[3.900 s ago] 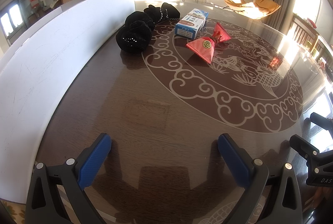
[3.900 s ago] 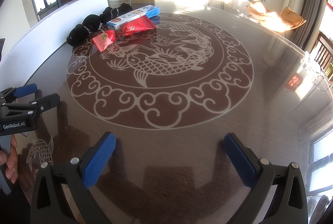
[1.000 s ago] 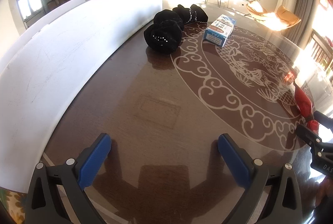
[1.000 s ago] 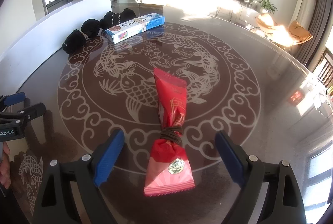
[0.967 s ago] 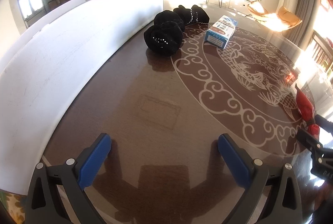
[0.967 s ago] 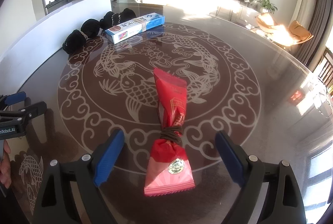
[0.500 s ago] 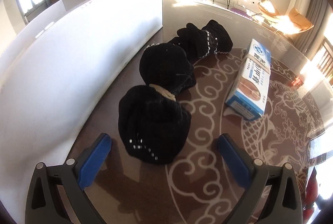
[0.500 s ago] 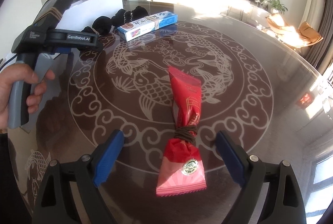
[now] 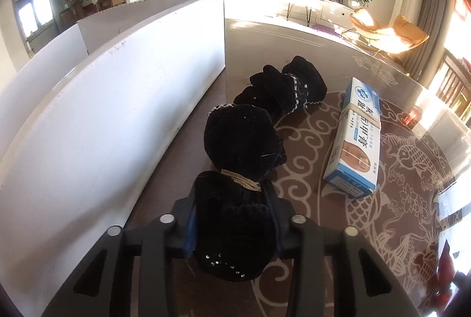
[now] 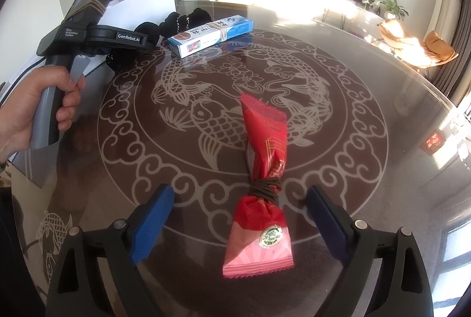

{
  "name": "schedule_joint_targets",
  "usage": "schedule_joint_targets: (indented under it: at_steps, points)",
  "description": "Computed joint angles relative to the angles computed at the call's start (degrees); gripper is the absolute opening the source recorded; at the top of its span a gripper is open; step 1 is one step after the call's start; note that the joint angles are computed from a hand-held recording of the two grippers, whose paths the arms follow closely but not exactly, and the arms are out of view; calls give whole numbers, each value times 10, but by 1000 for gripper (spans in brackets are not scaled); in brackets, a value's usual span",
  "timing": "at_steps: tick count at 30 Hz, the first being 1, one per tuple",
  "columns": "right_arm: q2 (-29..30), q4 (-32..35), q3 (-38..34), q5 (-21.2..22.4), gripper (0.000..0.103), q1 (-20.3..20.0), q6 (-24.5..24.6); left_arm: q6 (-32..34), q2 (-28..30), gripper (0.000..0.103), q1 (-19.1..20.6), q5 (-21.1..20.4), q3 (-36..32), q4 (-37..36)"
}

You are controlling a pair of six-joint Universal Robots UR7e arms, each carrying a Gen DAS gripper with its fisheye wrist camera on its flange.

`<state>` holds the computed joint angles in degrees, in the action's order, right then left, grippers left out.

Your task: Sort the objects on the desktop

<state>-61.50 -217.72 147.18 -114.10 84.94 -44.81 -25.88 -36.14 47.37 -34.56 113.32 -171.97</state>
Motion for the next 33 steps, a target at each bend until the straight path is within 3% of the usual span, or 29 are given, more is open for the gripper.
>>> schedule_joint_targets:
  at_steps: [4,11,12,13,15,21,33]
  points:
    - [1,1,-1,-2,93,1,1,-26,-34,36,-25,-12,74,-18]
    - [2,-1,-2,-4,94,2,2,-161,-61,40,-126,-30,192,19]
    - [2,-2,-2,-4,94,2,1,-174,-56,48,-136,-27,198,19]
    - [3,-4,-3,-6,95,3,1,-176,-50,67,-142,-25,203,10]
    - [5,-7,-3,-9,96,4,2,-192,-50,91,-143,-28,200,38]
    - [6,-7,-5,-13,98,3,5,-184,-45,101,-133,-31,187,40]
    - [5,-2,-7,-15,101,2,9,-185,-43,103,-133,-32,187,39]
